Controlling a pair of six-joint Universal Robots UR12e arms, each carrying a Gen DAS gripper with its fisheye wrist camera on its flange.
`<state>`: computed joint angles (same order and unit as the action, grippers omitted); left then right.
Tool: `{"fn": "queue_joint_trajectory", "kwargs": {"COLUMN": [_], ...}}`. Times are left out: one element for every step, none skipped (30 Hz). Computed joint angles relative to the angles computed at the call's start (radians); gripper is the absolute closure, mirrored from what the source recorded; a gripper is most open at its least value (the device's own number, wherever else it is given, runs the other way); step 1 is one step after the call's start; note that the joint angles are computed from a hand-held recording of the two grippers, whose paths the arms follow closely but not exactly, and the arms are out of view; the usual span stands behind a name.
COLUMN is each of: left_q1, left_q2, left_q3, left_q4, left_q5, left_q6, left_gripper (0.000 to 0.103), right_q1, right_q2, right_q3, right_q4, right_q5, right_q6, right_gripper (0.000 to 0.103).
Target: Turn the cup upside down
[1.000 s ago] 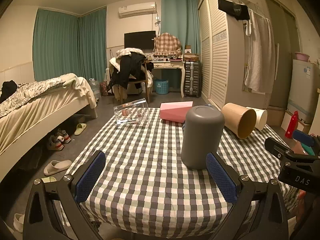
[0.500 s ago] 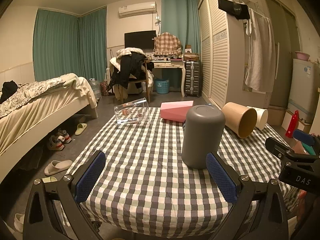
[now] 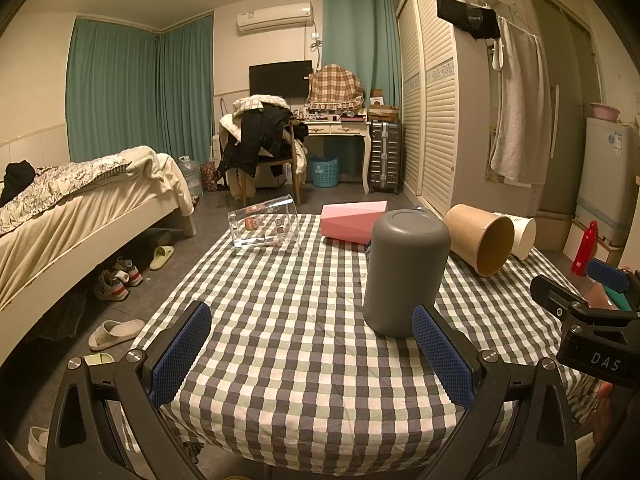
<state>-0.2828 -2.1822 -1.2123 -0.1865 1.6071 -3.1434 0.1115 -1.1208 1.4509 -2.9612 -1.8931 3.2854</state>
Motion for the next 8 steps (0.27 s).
{"fn": "queue_joint_trajectory", "kwargs": {"left_q1": [0.000,0.000,0.000,0.000,0.000,-0.001,-0.001,-0.001], "left_q2": [0.000,0.000,0.001,0.001,0.001,0.001,0.001,0.002], "left_q3": [0.000,0.000,-0.001,-0.003,-0.004,-0.004,-0.007,-0.010], "left_q4": [0.000,-0.001,-0.001,0.001,0.003,0.005,0.010,0.014], "left_q5": [0.000,-0.001,0.000,0.000,0.000,0.001,0.004,0.007], "left_q6": [0.000,0.001,0.001,0.003,0.006,0.009,0.013,0.016], "left_gripper": [0.000,0.000,0.000,0.000,0.000,0.000,0.000,0.000], "right_q1": [0.000,0.000,0.000,0.000,0.000,0.000,0.000,0.000], "right_q2": [0.000,0.000,0.000,0.000,0.000,0.000,0.000,0.000], "right_q3": [0.000,0.000,0.000,0.000,0.000,0.000,0.000,0.000], "right_q4": [0.001,0.002,0.001,0.001,0.002,0.001,0.001,0.002], "right_q5": [0.001,0.001,0.000,0.000,0.001,0.001,0.001,0.001], "right_q6": [0.000,0.000,0.000,0.000,0.000,0.000,0.000,0.001], "right_gripper": [0.000,0.000,0.000,0.000,0.000,0.000,0.000,0.000]}}
